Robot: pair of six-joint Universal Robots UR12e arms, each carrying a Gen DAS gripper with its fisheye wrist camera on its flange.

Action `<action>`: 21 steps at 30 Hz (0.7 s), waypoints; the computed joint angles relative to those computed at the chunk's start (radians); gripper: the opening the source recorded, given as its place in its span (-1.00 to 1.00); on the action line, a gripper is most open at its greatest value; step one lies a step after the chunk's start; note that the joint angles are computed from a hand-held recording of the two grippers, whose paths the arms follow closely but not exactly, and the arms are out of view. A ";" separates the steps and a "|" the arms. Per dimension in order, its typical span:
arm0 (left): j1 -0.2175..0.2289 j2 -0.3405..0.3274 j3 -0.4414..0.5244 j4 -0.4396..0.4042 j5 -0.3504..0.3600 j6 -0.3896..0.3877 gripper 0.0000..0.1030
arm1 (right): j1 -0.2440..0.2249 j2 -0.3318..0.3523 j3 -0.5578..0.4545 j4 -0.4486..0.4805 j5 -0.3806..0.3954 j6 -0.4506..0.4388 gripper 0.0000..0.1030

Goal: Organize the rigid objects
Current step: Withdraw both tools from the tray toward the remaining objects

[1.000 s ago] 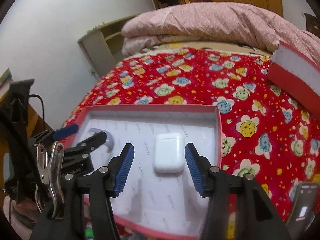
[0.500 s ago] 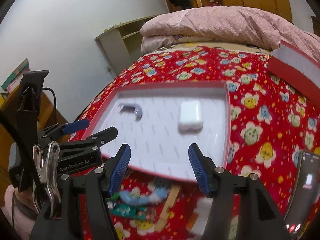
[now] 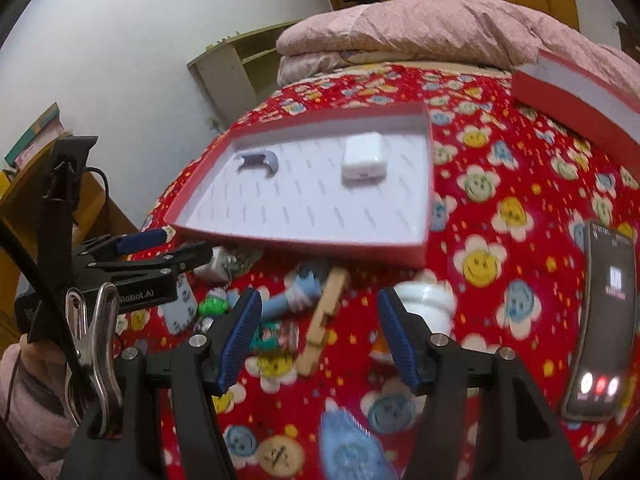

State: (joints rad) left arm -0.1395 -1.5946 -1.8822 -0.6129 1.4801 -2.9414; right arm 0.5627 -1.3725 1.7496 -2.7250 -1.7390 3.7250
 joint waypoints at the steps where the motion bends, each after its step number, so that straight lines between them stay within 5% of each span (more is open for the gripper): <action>1: 0.003 0.004 -0.005 0.001 -0.004 0.000 0.60 | 0.004 -0.004 0.006 0.004 -0.012 0.010 0.20; 21: 0.085 0.085 -0.104 -0.042 -0.128 0.147 0.60 | 0.059 -0.057 0.064 0.053 -0.065 0.035 0.20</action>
